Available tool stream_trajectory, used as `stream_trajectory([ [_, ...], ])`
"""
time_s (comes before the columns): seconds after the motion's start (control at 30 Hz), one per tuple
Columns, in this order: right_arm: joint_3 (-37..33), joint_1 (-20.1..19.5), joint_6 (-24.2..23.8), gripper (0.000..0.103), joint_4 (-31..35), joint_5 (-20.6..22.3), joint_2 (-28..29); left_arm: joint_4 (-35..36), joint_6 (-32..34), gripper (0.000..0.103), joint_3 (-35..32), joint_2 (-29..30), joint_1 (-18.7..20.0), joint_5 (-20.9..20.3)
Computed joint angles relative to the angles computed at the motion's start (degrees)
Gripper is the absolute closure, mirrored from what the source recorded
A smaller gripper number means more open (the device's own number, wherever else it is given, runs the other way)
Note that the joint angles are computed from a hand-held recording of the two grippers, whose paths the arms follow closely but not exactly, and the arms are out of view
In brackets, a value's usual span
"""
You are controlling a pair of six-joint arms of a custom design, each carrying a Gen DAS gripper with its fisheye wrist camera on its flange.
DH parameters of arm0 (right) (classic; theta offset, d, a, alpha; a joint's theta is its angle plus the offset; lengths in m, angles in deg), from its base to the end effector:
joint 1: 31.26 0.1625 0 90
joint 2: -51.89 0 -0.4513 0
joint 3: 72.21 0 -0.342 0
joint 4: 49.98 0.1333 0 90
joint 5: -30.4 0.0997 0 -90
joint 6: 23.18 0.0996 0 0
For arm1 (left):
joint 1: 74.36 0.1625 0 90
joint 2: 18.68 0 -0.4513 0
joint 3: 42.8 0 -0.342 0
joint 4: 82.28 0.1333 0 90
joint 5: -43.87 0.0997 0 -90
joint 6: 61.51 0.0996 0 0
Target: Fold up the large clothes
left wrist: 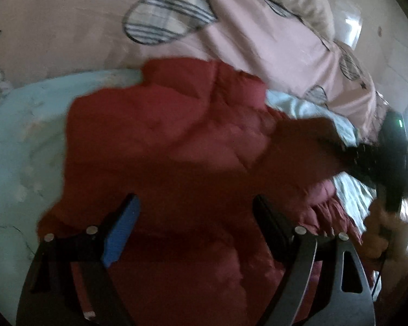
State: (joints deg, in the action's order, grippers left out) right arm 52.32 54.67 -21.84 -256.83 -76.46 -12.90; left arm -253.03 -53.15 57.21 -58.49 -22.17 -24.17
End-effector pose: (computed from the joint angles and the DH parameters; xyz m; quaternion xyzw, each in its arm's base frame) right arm 0.0688 -0.5049 0.3074 -0.1110 -0.8646 0.4696 0.1400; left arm -0.2591 -0.6121 0.1032 0.3475 0.9019 -0.2170 0.1367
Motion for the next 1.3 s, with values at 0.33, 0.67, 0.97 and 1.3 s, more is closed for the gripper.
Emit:
stream_trajectory([
  [0.33,1.5,-2.3,-1.2,0.086,-1.8,-1.9,2.5,7.4,2.9,0.027,-14.2,7.1,3.1,6.1],
  [0.67,0.8,6.4,-6.6,0.066,-9.6,-14.4,3.1,7.0,1.8,0.026,-14.0,9.5,4.0,9.2],
  [0.97,-4.8,8.6,-10.3,0.059,-3.0,-15.3,7.2,6.8,2.0,0.026,-14.4,10.1,3.8,10.4],
  [1.3,-6.6,4.1,-10.2,0.064,0.8,-19.3,9.6,7.1,2.2,0.026,-13.7,9.3,3.6,9.9],
])
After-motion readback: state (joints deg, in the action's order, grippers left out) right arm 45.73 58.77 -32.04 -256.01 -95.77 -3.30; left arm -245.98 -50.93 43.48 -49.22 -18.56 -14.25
